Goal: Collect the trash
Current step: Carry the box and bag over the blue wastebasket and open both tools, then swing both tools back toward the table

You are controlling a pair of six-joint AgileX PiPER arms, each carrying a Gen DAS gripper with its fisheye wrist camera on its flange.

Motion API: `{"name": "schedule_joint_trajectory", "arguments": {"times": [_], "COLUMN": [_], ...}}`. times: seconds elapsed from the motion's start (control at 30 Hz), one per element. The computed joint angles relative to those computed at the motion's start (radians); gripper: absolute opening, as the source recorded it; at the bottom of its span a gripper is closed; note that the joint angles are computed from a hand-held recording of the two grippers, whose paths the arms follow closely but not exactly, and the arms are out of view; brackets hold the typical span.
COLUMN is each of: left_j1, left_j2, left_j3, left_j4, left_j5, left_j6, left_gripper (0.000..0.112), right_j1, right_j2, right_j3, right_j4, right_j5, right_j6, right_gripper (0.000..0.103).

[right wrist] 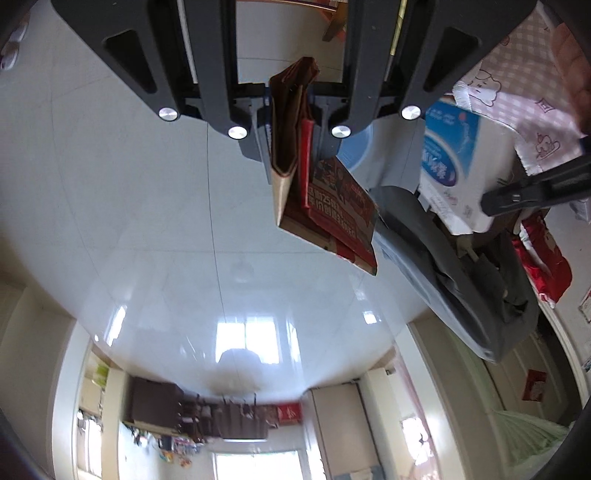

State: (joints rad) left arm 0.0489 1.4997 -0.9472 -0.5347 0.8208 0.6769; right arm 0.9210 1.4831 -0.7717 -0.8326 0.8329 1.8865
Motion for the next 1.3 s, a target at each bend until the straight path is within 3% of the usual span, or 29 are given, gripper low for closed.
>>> {"name": "schedule_joint_trajectory", "arguments": {"times": [0.03,0.07,0.1,0.17,0.5,0.57,0.63,0.67,0.73,1.3], "left_j1": [-0.031,-0.056,-0.071,-0.070,0.042,0.086,0.124,0.136,0.162,0.270], "left_j2": [0.032,0.057,0.066,0.077,0.046,0.035,0.020,0.013,0.002,-0.064], "left_j3": [-0.006,-0.011,-0.002,0.026,0.086,0.087,0.092,0.094,0.098,0.133], "left_j4": [0.049,0.099,0.140,0.145,0.118,0.097,0.091,0.092,0.095,0.012], "left_j5": [-0.033,-0.066,-0.105,-0.164,-0.184,-0.173,-0.169,-0.166,-0.160,-0.107], "left_j6": [-0.036,-0.081,-0.121,-0.113,-0.020,0.013,0.031,0.037,0.049,0.182], "left_gripper": [0.027,0.060,0.067,0.067,0.067,0.067,0.068,0.068,0.068,0.068], "right_j1": [-0.004,-0.007,-0.009,-0.035,-0.135,-0.138,-0.132,-0.126,-0.103,-0.021], "right_j2": [0.001,0.003,0.007,0.010,0.159,0.188,0.204,0.206,0.202,0.185], "right_j3": [0.006,0.010,0.011,0.020,-0.090,-0.123,-0.141,-0.150,-0.154,-0.187], "right_j4": [0.000,-0.001,-0.004,-0.012,0.078,0.068,0.029,0.000,-0.061,-0.026], "right_j5": [-0.008,-0.014,-0.017,-0.036,-0.157,-0.176,-0.182,-0.181,-0.154,-0.073], "right_j6": [0.006,0.013,0.017,0.009,-0.184,-0.193,-0.159,-0.137,-0.084,-0.131], "right_gripper": [0.013,0.013,0.013,0.013,0.015,0.030,0.069,0.073,0.073,0.073]}}
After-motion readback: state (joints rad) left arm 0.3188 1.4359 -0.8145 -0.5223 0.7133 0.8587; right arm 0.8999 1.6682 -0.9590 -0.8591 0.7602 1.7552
